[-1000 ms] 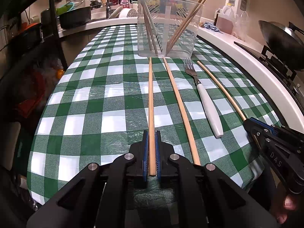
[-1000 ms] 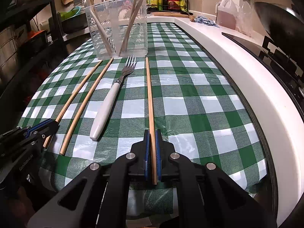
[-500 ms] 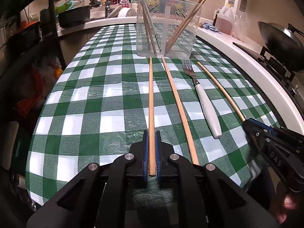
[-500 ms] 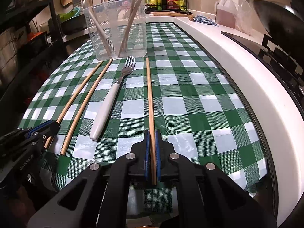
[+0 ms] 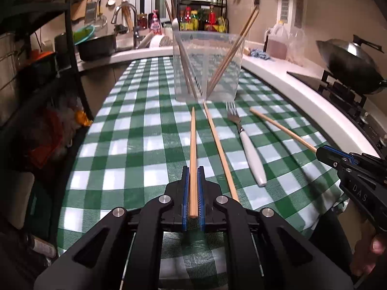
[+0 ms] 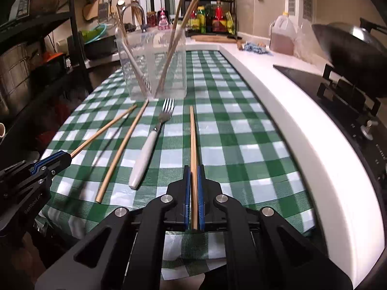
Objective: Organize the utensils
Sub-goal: 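Raise both chopsticks upright and carry them over the container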
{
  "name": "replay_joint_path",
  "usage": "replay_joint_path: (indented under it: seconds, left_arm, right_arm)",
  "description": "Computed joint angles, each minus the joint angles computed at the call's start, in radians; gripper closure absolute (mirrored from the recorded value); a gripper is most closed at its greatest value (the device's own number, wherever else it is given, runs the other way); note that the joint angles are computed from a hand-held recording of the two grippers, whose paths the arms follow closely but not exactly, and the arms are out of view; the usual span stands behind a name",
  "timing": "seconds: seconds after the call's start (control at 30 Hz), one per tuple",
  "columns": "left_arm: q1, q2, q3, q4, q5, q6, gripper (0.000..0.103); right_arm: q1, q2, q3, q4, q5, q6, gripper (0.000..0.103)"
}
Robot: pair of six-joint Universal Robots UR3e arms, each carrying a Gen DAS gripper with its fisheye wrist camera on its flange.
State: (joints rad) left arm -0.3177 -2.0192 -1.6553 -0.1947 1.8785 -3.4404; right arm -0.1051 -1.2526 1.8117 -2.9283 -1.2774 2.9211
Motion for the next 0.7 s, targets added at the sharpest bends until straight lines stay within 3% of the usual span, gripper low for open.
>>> replay_joint_path:
  seconds: [0.33,0.7]
  left_arm:
    - [0.005,0.067,-0.011,0.022,0.013,0.003,0.096]
    - [0.029,0.098,0.048,0.004,0.001,0.03,0.096]
  right_arm:
    - [-0.038,-0.117,0.042,-0.004,0.056,0.001,0.097]
    - [-0.061,-0.158,-0.025,0.038,0.117,0.019,0.097]
